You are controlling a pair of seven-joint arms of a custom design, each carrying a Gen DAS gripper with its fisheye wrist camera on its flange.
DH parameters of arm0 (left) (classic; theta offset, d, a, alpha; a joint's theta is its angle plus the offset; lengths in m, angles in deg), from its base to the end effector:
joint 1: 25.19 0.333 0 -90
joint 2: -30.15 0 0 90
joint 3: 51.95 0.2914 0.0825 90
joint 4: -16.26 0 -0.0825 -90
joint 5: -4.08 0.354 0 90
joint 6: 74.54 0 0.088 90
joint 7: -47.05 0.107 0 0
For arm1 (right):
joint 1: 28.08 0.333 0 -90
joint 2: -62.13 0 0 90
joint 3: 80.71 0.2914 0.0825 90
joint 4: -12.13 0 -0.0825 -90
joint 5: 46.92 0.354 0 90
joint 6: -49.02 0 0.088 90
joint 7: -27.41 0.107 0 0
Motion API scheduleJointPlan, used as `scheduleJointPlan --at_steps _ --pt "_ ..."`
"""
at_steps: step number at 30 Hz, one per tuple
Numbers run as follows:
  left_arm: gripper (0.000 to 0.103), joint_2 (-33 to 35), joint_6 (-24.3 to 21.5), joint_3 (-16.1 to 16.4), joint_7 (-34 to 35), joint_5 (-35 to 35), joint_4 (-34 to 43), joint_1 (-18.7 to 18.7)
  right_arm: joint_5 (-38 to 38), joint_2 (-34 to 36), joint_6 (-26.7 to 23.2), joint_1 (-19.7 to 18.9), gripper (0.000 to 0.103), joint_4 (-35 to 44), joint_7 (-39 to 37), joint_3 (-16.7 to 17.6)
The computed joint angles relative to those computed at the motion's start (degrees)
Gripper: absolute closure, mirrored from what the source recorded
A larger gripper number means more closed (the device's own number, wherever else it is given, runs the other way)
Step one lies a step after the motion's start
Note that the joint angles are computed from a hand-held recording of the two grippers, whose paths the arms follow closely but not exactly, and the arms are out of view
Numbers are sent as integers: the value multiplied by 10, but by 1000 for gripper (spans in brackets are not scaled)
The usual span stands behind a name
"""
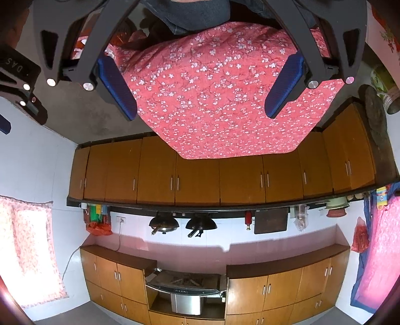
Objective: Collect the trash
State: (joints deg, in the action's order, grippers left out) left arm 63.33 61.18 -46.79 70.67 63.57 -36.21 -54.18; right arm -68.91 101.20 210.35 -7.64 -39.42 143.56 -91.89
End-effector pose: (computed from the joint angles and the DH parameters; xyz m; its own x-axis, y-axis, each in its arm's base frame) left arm 0.6455 -0.3024 0.6468 0.2593 -0.9658 -0.0003 -0.2587 -0.0691 -0.9635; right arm 0.7033 0.2024 0.6324 0.0623 -0.9956 0.0704 -0.2773 -0.0850 -0.9570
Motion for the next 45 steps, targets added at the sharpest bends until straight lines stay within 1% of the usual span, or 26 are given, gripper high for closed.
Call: scheduleJointPlan --at_steps 14,45 --pt "2 -9 -2 -2 -17 12 -12 -1 3 -1 -1 -1 4 0 2 0" --pt "2 -7 -4 -3 -15 10 -8 -1 -4 -2 0 3 4 -5 13 -3"
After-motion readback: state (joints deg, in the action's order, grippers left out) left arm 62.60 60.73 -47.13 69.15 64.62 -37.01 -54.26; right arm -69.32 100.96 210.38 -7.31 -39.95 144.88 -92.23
